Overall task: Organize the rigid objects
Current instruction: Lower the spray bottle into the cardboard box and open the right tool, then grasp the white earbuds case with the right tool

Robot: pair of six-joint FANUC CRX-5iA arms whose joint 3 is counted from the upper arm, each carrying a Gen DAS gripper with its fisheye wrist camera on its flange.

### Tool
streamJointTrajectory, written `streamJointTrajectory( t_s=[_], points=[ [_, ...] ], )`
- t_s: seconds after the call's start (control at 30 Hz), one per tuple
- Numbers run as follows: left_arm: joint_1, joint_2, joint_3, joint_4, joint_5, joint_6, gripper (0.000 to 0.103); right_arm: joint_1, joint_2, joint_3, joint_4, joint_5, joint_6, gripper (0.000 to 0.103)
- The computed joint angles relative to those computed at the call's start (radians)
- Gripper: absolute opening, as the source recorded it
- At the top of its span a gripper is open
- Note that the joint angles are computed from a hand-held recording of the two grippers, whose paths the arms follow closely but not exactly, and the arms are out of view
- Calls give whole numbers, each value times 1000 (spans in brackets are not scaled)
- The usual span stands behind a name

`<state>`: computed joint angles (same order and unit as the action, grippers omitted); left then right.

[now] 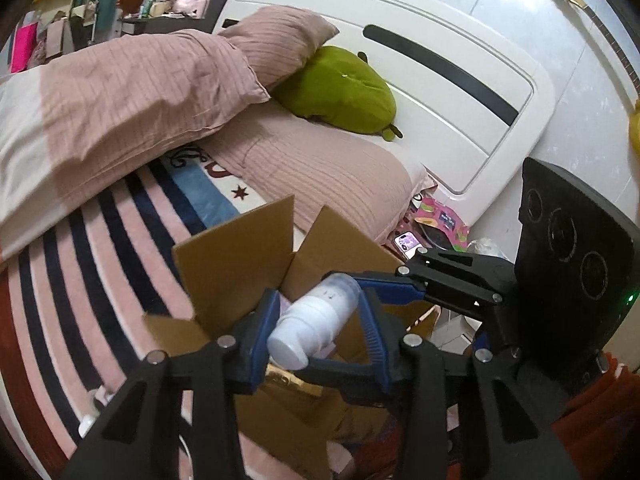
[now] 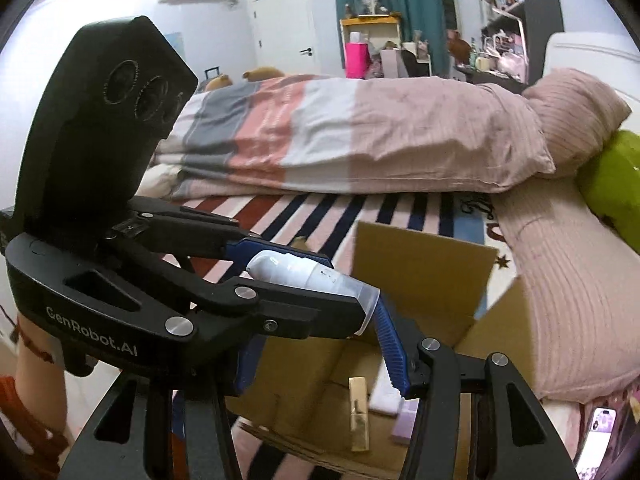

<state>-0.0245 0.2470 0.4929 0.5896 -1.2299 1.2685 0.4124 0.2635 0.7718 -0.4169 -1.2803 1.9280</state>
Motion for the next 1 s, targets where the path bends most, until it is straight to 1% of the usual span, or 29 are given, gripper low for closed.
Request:
streamJointTrajectory(
  t_s=[0.07,0.13,0.2,0.27,0.3,0.33,0.4,0.43,0.5,0.63,0.73,0.83,0.87,0.93,1.0],
  points=[
    [-11,29,48,-29,-24,25,38,-12,20,33,-4,-27,-3,47],
    [-23,72,107,-56,-64,59,38,-19,43,63,5,-59,-19,44],
    [-33,106,148,-73,-102,84,38,-13,56,68,42,-70,-34,44],
    [-44,124,171,-95,-120,98,39,-17,72,83,62,-97,-36,44],
    [-50,135,188,-111,-130,110,46,-19,80,89,67,-108,-40,44],
    [-56,143,205,-130,-140,125,58,-18,87,92,81,-117,-51,45],
    [-60,142,214,-159,-141,146,65,-11,96,92,117,-121,-71,51],
    [-57,138,208,-157,-137,148,66,-9,93,85,124,-118,-76,58],
    [-49,116,179,-152,-119,143,67,-10,90,80,132,-116,-78,63],
    [-20,37,79,-131,-58,119,67,-7,72,60,132,-105,-72,63],
    [14,-49,-13,-132,-8,109,70,8,49,48,124,-101,-66,63],
    [48,-136,-82,-187,32,138,75,44,18,27,116,-84,-42,63],
    [62,-166,-111,-200,47,144,76,60,8,18,118,-77,-31,63],
    [106,-240,-197,-202,84,138,76,99,-6,7,116,-75,-9,63],
    [159,-309,-285,-195,112,134,77,129,-5,17,83,-100,13,63]
  ],
)
